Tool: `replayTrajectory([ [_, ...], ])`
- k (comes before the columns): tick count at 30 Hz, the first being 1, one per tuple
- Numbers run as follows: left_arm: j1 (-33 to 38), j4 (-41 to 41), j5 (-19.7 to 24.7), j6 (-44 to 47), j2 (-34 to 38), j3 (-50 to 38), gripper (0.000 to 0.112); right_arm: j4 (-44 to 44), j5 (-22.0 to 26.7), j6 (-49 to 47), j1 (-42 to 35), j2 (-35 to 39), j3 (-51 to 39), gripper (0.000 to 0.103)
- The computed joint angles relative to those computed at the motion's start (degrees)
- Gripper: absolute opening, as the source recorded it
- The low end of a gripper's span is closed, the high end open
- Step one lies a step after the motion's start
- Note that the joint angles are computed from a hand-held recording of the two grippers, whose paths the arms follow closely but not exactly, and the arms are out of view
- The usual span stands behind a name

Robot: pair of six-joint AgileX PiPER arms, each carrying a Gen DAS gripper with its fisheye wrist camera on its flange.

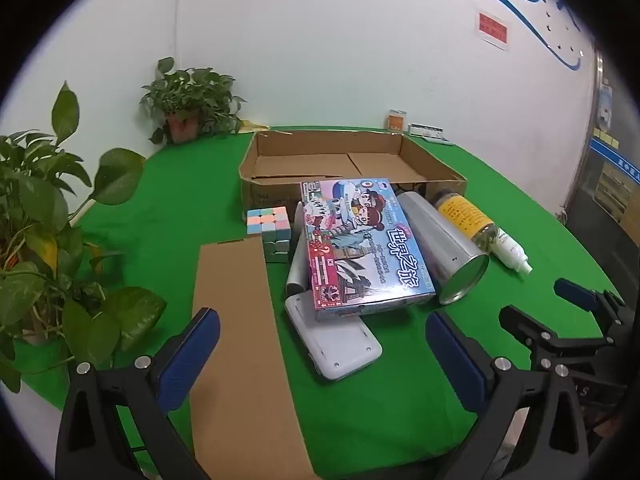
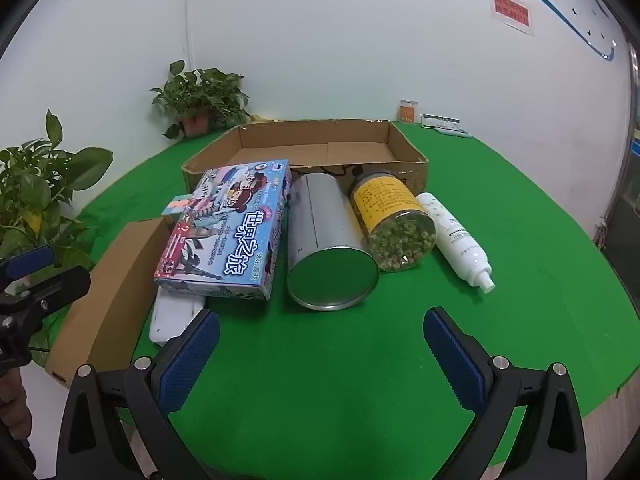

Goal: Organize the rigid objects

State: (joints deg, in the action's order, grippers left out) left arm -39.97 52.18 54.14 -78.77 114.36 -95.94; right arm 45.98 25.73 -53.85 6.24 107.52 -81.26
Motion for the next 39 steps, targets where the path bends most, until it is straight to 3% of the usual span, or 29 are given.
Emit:
replayTrajectory([
  [4,-1.88,4.56,2.74,-2.14,1.40,-0.87,0.102,4.99,1.78,-5.06,-1.73,-0.59,0.74,0.102],
  [6,-1.88,5.45,2.55,-5.11,0.59,0.54,0.102,9.93,-0.24,-10.42,-2.10,-2.62,4.10,0.102],
  [7,-2.46,6.53,3.02,-7.52,0.26,1.45,0.096,9.77,-0.70,-10.53,-1.98,-3.37,4.83,0.102],
  [8,-2.78,6.96,3.14,-8.22,-0.08,1.89,0.063,9.58,-0.17,-10.52,-2.26,-3.97,5.30,0.102],
  [9,-2.24,5.28,2.73,-6.63,0.22,0.89,0.038,7.37,-0.27,-8.22,-1.52,-3.30,4.34,0.096],
  [10,-1.14,2.55,0.87,-5.23,-0.14,0.99,0.002,6.84,-0.69,-8.22,-1.25,-3.25,4.43,0.074],
  [12,-0.63,2.19,-1.58,-7.79,-0.68,2.20,0.003,4.76,-1.96,-6.61,-1.18,-5.06,6.45,0.049],
  [13,-1.08,3.44,-1.02,-9.18,-0.70,2.41,0.009,5.32,-1.58,-6.94,-1.50,-5.03,6.50,0.050],
  [14,-1.66,3.85,0.73,-9.21,-0.22,1.43,0.042,5.20,-1.65,-6.58,-1.46,-5.17,6.67,0.052],
  [15,-1.97,3.15,2.69,-7.84,0.62,-0.32,0.069,5.76,-1.97,-6.71,-1.53,-5.34,6.99,0.071],
  [16,-2.35,3.80,3.81,-8.76,1.12,-0.99,0.103,8.57,-2.40,-8.83,-1.82,-5.62,7.76,0.095],
  [18,-3.18,8.02,2.75,-14.49,-0.31,1.71,0.102,12.78,-1.83,-12.52,-2.37,-5.93,8.44,0.101],
  [20,-2.07,5.72,0.62,-12.84,-0.45,1.50,0.102,11.15,-2.59,-11.44,-1.76,-5.83,8.21,0.101],
  [28,0.11,5.80,-0.42,-11.13,1.06,0.54,0.102,2.04,-3.62,-1.96,-0.19,-2.72,4.38,0.101],
  [39,6.25,-5.49,-10.22,-5.78,-1.91,6.00,0.102,-6.65,-2.20,4.40,3.43,2.19,-0.54,0.101],
])
